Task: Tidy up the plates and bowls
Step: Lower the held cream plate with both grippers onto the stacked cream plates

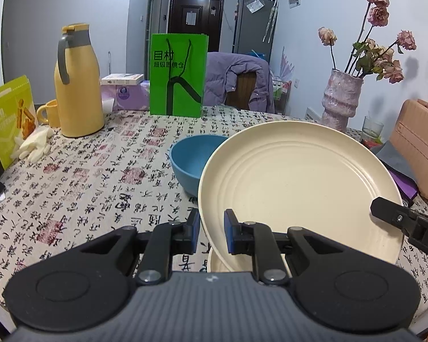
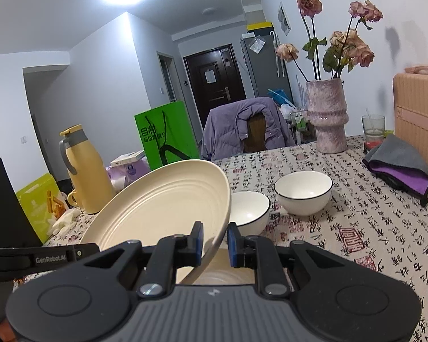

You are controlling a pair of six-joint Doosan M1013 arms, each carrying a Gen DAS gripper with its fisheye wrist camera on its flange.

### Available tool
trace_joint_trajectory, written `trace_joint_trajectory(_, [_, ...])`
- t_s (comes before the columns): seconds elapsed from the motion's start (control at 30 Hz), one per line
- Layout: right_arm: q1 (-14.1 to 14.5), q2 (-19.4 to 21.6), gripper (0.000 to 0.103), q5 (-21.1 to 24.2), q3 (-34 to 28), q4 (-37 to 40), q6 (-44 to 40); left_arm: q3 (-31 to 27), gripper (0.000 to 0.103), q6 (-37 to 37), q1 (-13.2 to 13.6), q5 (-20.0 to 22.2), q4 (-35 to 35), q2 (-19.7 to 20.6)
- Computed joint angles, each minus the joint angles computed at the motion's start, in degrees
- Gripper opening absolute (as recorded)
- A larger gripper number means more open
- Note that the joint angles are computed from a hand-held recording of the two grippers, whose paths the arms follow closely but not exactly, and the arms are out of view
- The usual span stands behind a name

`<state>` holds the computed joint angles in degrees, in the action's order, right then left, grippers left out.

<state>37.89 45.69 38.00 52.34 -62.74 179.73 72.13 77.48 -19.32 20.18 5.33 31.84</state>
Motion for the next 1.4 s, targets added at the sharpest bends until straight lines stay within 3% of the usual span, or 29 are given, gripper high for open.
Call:
trace_joint_trajectory(1.03, [-0.4, 0.39, 0.017, 0.67, 1.45, 7.7, -3.22, -0.18, 0.018, 6.12, 0.03, 3.74, -4.32, 1.59])
trace_joint_trajectory(1.4, [-0.94, 0.98, 0.017, 0.83, 1.5, 11.8, -5.67, -1.0, 0.018, 4.87, -0.51, 5.34, -1.2, 2.79])
